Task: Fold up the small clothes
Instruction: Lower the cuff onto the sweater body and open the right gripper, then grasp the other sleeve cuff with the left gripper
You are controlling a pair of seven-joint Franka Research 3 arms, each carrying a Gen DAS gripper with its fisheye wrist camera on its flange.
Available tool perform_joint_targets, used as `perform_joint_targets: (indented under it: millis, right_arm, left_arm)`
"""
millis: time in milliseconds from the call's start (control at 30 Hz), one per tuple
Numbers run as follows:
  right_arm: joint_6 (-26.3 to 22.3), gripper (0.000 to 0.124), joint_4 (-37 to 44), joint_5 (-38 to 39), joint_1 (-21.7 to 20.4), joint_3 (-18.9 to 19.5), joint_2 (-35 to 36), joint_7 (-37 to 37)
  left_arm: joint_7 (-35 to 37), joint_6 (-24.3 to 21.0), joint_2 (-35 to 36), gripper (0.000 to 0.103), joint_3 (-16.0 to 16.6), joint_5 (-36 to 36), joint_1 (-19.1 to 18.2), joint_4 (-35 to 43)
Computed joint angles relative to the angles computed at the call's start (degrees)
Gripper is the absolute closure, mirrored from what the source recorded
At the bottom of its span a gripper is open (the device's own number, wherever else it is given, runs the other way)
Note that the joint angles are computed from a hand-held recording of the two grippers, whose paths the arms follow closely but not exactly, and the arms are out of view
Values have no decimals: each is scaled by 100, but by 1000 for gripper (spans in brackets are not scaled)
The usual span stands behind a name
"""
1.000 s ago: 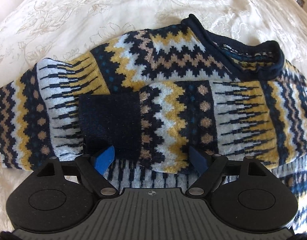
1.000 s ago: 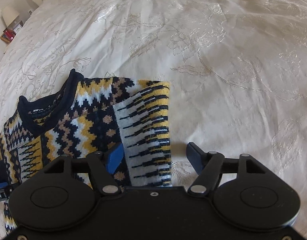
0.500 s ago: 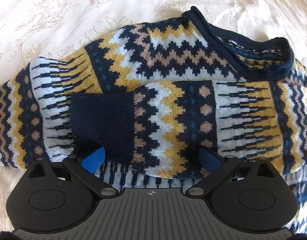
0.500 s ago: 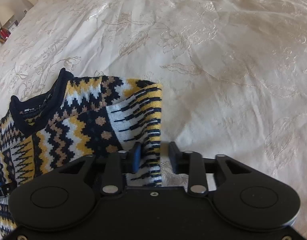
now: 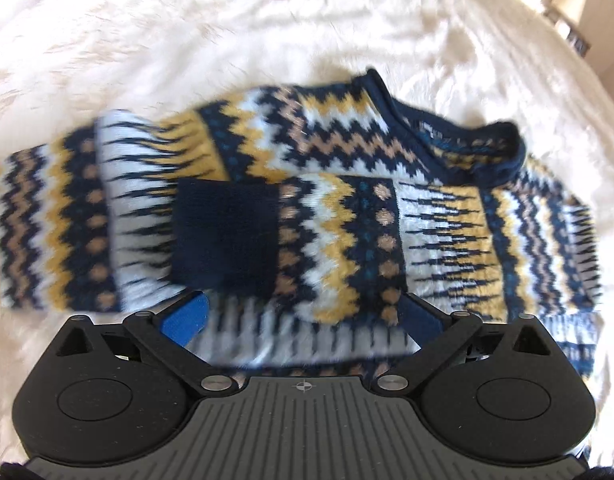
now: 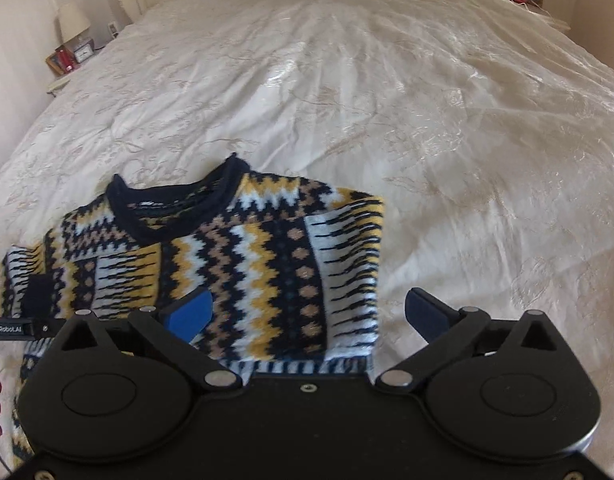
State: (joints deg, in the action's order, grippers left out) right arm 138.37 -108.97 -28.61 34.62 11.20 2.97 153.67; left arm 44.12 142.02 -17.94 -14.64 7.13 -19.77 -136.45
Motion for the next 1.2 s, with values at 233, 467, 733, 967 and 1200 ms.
perform_joint_targets:
  millis: [233, 467, 733, 967, 1200]
  right_arm:
    - [147, 21, 327, 219, 365, 236, 213, -91]
    - [151, 21, 924, 284, 772, 149, 672, -85]
    - [-95, 21, 2102, 484, 1310, -80, 1479, -439]
    - [-481, 21, 3348, 777, 1712, -293, 2258, -1091]
    - [-898, 21, 4436, 1182, 1985, -486, 2945, -1667]
  left_arm:
    - [-12, -415, -1759, 1, 382, -164, 153, -1094]
    - [129, -1075, -3400, 1, 891, 196, 966, -1881]
    - [590, -1066, -4061, 1, 1426, 589, 1960, -2271]
    - [960, -408, -3574, 2, 1783, 451, 2500, -2387]
    - [1048, 241, -3220, 19, 1825, 181, 2852, -2516]
